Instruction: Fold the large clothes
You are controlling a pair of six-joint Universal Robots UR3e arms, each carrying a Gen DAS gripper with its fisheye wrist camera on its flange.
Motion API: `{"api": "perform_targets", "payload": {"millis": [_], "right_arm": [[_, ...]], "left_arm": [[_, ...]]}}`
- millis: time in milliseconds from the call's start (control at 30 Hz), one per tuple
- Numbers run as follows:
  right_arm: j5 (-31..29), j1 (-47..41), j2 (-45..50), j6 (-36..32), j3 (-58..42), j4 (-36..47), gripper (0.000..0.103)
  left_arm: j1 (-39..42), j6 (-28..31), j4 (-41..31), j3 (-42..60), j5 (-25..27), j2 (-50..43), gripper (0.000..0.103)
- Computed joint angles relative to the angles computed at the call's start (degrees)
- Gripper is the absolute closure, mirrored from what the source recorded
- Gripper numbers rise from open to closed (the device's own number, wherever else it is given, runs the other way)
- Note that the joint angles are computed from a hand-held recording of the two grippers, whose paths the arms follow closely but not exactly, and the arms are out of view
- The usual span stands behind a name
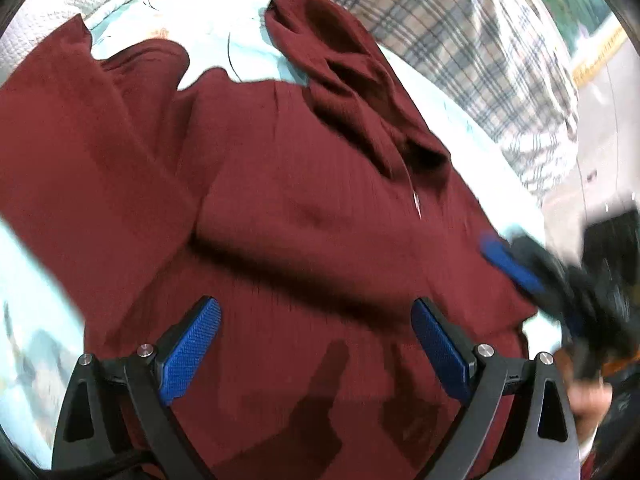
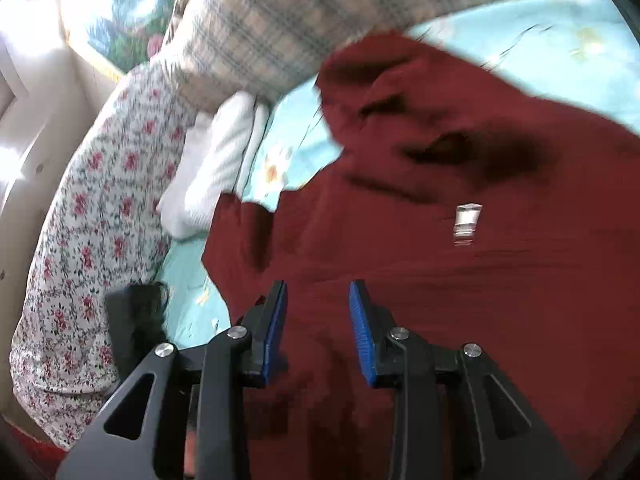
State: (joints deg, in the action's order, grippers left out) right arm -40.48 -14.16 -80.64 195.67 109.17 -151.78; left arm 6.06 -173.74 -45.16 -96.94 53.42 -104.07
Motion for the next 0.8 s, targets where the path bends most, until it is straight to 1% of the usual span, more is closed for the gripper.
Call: {"api": "perform_targets", "payload": {"millis": [33, 67, 133, 167, 200, 233, 300, 367, 400, 467, 500, 567, 600, 700, 733, 767, 800], "right_arm": [[-0.22, -3.0, -5.06, -1.0, 4.8, 0.97, 0.07], [-0.53, -4.76, -8.32, -1.3, 7.57, 1.79, 0.07], [-1.27, -10.75, -17.79, -3.56, 15.05, 5.98, 0.07], [-2.16, -12.75, -21.46, -3.93, 17.23, 8.02, 0.07], [-2.76, -16.07, -26.29, -5.51, 19.96, 11.47, 0.07], [-3.36, -19.52, -30.99, -7.24, 22.11, 15.31, 0.07], [-3.89, -27.12, -39.55, -12.23, 24.53, 24.61, 0.07], [-4.85, -32.1, -43.97, -16.4, 23.99, 31.38, 0.07], [-6.69, -33.91, -44.71, -18.09, 23.24, 33.27, 0.07], [-11.0, -33.37, -41.28, -17.4, 21.7, 30.8, 0.07], [-12.08, -32.73, -38.83, -17.09, 21.26, 29.06, 0.07], [-13.92, -30.34, -31.26, -16.35, 19.13, 25.4, 0.07], [-14.92, -28.75, -27.02, -16.2, 17.41, 24.25, 0.068], [-18.73, -23.67, -16.88, -15.41, 12.85, 21.62, 0.051], [-19.04, -22.49, -14.5, -15.52, 11.95, 21.12, 0.053], [-18.99, -21.82, -13.15, -16.28, 11.46, 20.83, 0.063], [-19.33, -21.32, -12.26, -16.98, 10.47, 21.34, 0.097]], "left_arm": [[-0.23, -1.73, 1.21, 1.9, -0.11, -2.13, 0.008], [-0.51, -3.16, 1.98, 3.75, 0.04, -3.96, 0.009], [-1.27, -5.89, 4.39, 7.76, 0.07, -8.04, 0.031], [-2.1, -6.54, 4.66, 10.58, 0.65, -10.39, 0.066], [-2.81, -5.89, 2.92, 13.15, 1.36, -11.78, 0.094], [-3.1, -5.38, 1.56, 14.52, 1.61, -12.23, 0.095], [-3.24, -5.68, 3.81, 12.35, 2.6, -8.89, 0.095], [-2.84, -4.89, 6.03, 9.2, 3.14, -3.72, 0.095], [-3.0, -4.72, 7.19, 8.32, 5.26, -1.65, 0.095], [-3.39, -3.94, 6.64, 9.09, 8.26, -1.15, 0.095], [-3.65, -2.99, 4.23, 11.26, 8.91, -2.68, 0.094], [-3.83, -3.0, 0.24, 14.36, 9.39, -5.21, 0.094], [-3.72, -3.08, -0.21, 14.78, 8.84, -5.84, 0.094], [-4.23, -3.34, 0.33, 15.14, 9.6, -6.34, 0.094], [-4.27, -3.32, 0.01, 15.59, 9.6, -6.56, 0.094], [-4.08, -3.05, -0.54, 15.76, 9.45, -6.45, 0.094], [-3.9, -2.62, -1.65, 16.4, 9.26, -6.36, 0.094]]}}
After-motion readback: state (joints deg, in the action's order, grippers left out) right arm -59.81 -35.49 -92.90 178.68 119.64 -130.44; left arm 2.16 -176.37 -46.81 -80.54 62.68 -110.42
